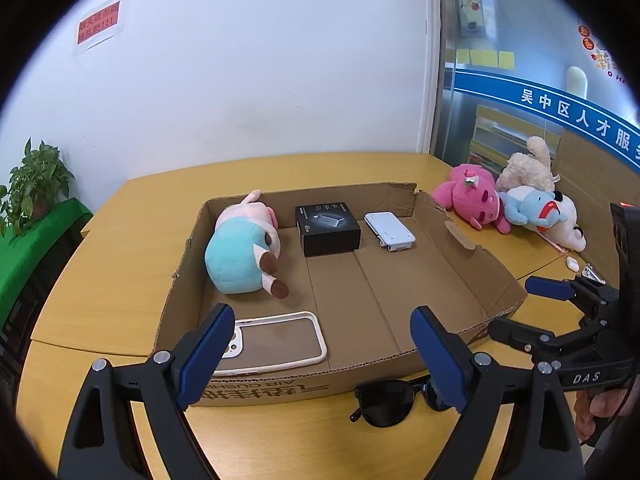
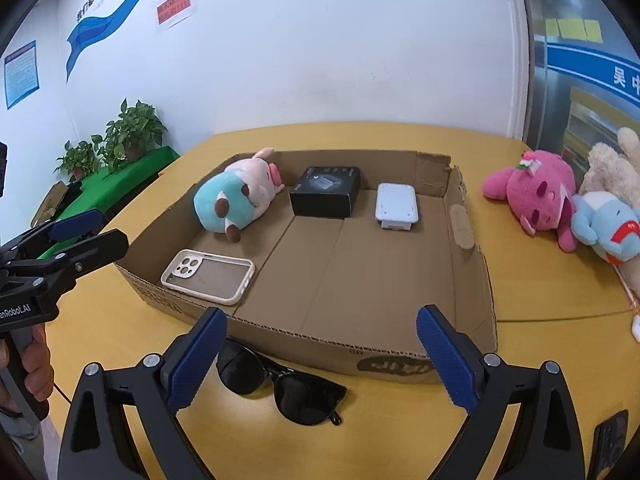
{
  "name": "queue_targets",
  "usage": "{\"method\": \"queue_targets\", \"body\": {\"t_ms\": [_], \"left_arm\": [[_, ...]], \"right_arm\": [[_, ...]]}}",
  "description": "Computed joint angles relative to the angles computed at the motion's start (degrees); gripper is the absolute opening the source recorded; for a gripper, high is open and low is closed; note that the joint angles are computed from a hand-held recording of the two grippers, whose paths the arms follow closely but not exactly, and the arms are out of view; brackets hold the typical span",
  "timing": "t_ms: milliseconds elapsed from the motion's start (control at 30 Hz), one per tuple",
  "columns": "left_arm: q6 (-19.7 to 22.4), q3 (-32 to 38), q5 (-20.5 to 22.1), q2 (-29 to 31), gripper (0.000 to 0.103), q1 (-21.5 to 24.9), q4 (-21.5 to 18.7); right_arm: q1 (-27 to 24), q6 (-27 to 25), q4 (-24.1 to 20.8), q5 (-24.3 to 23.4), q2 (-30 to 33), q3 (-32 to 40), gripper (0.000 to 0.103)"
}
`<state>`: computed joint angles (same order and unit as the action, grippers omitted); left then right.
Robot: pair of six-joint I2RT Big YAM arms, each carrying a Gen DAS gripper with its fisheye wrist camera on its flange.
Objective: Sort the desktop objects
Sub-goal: 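Move both tools out of the box to the black sunglasses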
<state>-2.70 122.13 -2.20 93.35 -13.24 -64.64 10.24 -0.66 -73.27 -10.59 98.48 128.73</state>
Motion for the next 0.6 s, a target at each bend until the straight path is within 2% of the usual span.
{"method": "queue_targets", "body": {"t_ms": [267, 333, 467, 600], "left_arm": [[-1.29, -1.60, -0.24, -0.25, 0.090, -0.05, 0.43], [-0.68, -2.68, -0.37, -0.69, 0.090, 0.02, 1.17], [-1.03, -6.29, 2.08, -2.17, 0.090, 1.04, 1.18], [-1.64, -11.16, 4.79, -3.95, 0.090, 2.48, 1.31]], "right_arm": [[-0.02, 0.11, 1.16, 1.01, -0.54, -0.92, 0.097], [-0.58, 0.34, 0.69, -1.46, -0.19, -0.94, 0.097], [-2.99, 0.46, 0.05, -12.60, -1.35, -5.55, 0.097], [-3.70, -0.88, -1.71, -15.85, -2.15, -9.80, 0.097]]}}
